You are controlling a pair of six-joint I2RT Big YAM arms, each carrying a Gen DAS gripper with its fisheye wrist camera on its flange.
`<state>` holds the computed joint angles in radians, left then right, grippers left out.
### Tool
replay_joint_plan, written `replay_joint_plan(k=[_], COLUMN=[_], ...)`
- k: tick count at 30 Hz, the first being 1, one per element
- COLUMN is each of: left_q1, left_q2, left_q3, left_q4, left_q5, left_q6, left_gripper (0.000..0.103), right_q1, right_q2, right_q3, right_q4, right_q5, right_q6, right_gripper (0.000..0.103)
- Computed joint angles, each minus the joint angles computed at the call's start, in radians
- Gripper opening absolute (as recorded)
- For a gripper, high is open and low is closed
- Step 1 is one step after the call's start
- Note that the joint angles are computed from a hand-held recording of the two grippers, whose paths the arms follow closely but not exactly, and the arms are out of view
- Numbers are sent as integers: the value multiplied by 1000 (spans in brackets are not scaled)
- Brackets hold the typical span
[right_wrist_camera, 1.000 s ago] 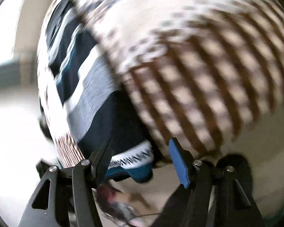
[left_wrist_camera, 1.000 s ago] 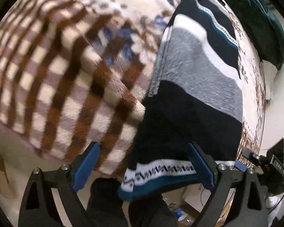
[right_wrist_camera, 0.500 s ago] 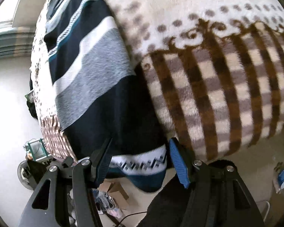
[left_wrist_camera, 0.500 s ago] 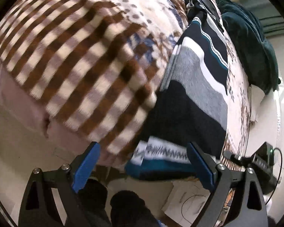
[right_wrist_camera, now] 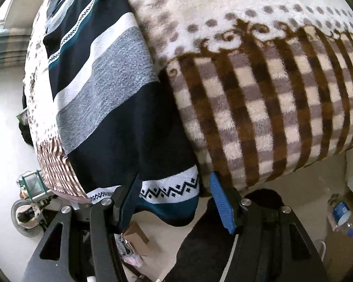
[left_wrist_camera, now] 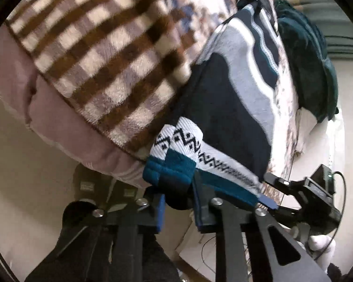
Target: Fold small clothes
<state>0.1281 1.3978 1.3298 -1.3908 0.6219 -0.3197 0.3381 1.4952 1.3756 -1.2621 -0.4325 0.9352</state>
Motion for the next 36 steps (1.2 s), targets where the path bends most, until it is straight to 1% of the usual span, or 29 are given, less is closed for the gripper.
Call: replay_joint_plan(k=[2,4,6,8,9,10,11,13,15,17,18,19,20,21,22,23,24,25,27,29,30,32,34,35,36], left_q1=[7,4,12,19,27,40,51,36,42,43,43,40,40,46,53,60,74,83,98,102,98,88,67,53,31], left_q2=[-16,-21,-18,-2,7,14,11,2,-1,0,4,8,14,20,23,21,18,14,12,25,35,53,81,96,112], left_q3=[16,37,57,54,50,44,38,30,30,31,34,39,43,51,58,60,65,70,82,98,105,112,129,137,151], left_q4=[-25,-33,-47,-51,-66,-76,-70,-31,-34,-41,-54,-67,-78,-98,-115,-120,-124,-123,-114,-103,-103,-85,-87,-94,-111], left_q5=[-9,-22,-36,-29,-24,1,12,8,10,14,7,7,12,2,-7,-3,-2,-5,-9,1,-6,17,13,5,-38], left_q6=[2,-9,2,3,6,8,8,-10,-11,-7,8,12,14,23,26,22,18,11,2,6,7,5,28,58,88], left_gripper=[14,13,13,14,14,14,14,13,13,13,13,14,14,14,16,18,25,28,29,35,41,42,42,42,38], right_q1=[7,14,21,27,30,32,35,35,32,31,33,38,43,49,51,55,59,60,57,52,49,38,29,26,19], right_q2=[9,16,20,25,27,31,32,29,16,10,11,11,12,9,-1,-5,-6,-14,-25,-30,-27,-22,-16,-16,-16], right_q3=[14,23,30,33,34,37,38,33,19,15,17,15,16,15,10,17,32,42,65,84,95,100,102,99,95], right_q4=[-7,-11,-16,-24,-32,-44,-54,-49,-26,-20,-19,-19,-23,-22,-12,-19,-39,-44,-61,-81,-95,-109,-118,-118,-116], right_q5=[4,3,5,8,10,14,21,16,12,12,6,5,12,17,23,35,53,64,69,75,78,75,73,76,72], right_q6=[-5,-8,-12,-13,-15,-21,-25,-23,-19,-31,-38,-47,-57,-58,-50,-55,-66,-73,-78,-90,-103,-116,-124,-123,-127], right_gripper=[62,62,62,62,62,62,62,62,61,51,43,30,22,10,9,8,8,8,8,8,8,8,8,8,8])
